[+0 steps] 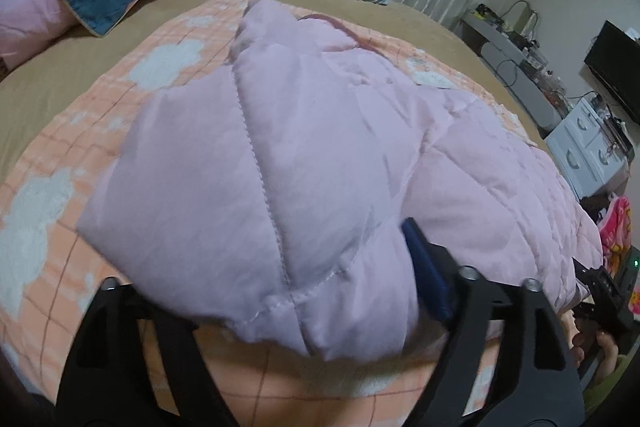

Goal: Fold large clothes
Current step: 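Release the folded jacket and pull both open tools back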

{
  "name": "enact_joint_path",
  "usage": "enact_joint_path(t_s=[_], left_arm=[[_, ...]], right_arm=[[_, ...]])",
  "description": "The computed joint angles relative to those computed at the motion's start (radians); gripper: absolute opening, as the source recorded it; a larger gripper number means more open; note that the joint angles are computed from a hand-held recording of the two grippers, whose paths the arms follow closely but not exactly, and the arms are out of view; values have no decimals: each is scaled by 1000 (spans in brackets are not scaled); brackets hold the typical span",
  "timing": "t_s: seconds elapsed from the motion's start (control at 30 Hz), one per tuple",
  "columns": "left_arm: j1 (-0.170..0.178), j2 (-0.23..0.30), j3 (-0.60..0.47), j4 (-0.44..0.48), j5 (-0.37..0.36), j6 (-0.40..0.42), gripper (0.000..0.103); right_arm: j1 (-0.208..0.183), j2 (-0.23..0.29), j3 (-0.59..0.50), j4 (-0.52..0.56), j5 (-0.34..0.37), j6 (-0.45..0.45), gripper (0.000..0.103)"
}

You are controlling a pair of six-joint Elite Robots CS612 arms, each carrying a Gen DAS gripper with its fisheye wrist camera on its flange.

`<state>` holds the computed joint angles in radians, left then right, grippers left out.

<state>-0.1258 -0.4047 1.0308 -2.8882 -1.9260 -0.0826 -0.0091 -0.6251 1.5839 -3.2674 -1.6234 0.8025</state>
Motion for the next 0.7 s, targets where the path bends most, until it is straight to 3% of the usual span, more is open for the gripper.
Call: enact_joint_path(t_s=[0.07, 0.17, 0.37, 0.5, 0.7], left_arm=[[2, -10, 13, 6, 9, 5, 89], [8, -29, 41, 6, 15, 18, 94], [14, -79, 112, -15, 39, 32, 94], [17, -111, 163, -77, 42, 43, 94], [14, -160, 234, -166, 44, 69, 94]], right_arm=[[5, -12, 20, -4, -21, 11, 98], [20, -32, 48, 3, -77, 10, 99], [62, -68, 101, -33, -199, -19, 99], [88, -90, 124, -68, -267, -73, 99], [119, -113, 141, -117, -300, -168, 99]])
